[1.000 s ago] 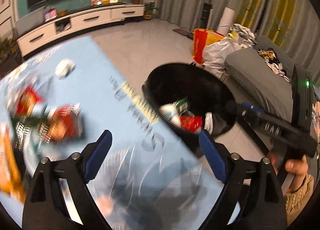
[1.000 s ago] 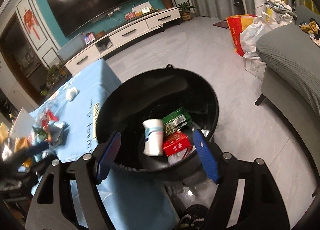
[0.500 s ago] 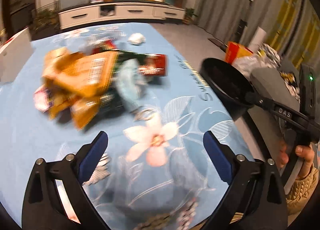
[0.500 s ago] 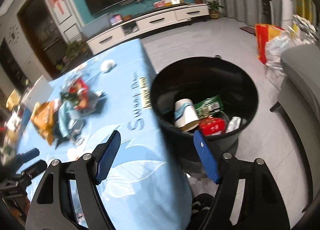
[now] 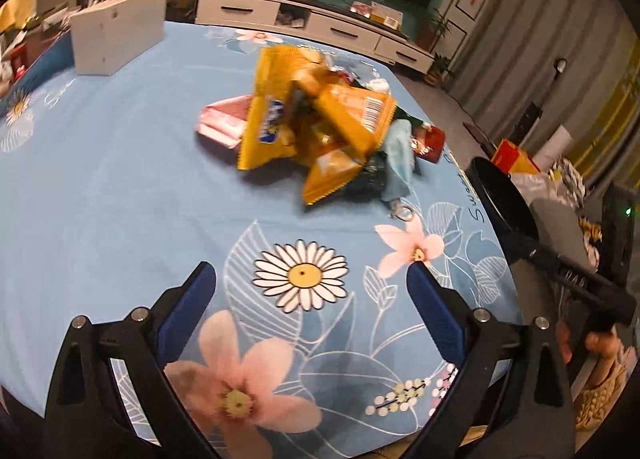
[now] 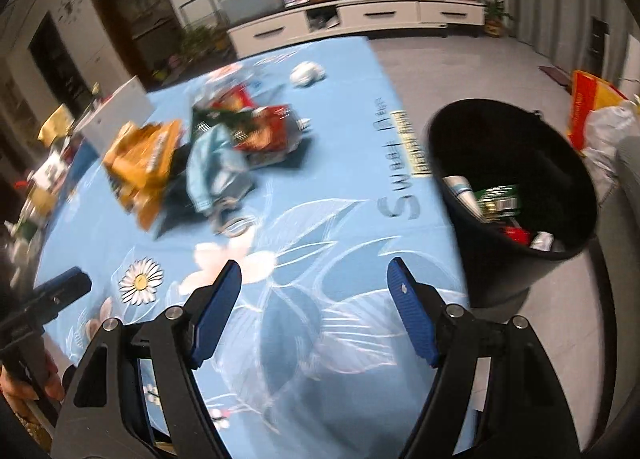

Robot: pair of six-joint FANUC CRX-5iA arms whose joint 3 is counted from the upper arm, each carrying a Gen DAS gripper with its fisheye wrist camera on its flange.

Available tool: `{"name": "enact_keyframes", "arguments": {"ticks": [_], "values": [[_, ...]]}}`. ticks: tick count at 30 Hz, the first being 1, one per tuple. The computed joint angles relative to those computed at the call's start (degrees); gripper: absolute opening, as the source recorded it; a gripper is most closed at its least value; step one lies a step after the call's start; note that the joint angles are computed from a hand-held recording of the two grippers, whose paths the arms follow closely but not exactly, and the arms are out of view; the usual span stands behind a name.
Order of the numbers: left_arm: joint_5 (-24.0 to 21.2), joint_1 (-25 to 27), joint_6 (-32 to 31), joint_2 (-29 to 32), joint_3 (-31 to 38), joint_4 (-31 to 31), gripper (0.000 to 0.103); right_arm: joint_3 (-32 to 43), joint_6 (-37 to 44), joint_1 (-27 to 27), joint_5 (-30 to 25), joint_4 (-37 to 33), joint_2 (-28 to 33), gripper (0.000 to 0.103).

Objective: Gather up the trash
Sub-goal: 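Grasp the yellow snack bags with the left tool while the right tool grasps the blue mask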

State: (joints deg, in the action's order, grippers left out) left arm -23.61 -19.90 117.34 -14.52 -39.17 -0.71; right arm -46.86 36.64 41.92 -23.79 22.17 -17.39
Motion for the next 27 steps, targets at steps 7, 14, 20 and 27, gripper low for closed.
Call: {"name": "enact_keyframes", "arguments": {"ticks": [7, 14, 20, 27], "values": [[5.4, 3.4, -10.2, -1.2, -5.4, 11.1, 0.096, 3.8, 5.4, 1.9, 0.8, -4.0, 4.2, 0.074], [13.6, 3.8, -30.3, 1.1, -8.9, 32.7, 0.096, 8.8, 11.9, 0.1, 2.2, -10.4, 8.2, 0.074], [16.4, 4.5, -29.3, 6.0, -3.9, 32.0, 0.096, 15.3, 21.8, -2.5, 4.1, -21.3, 13.8, 0.074], [11.7, 5.9, -11.6, 11.7, 6.7, 12.3, 0.08, 25.2, 38.9, -7.2, 1.8, -39.9, 20.6, 0.074]]}}
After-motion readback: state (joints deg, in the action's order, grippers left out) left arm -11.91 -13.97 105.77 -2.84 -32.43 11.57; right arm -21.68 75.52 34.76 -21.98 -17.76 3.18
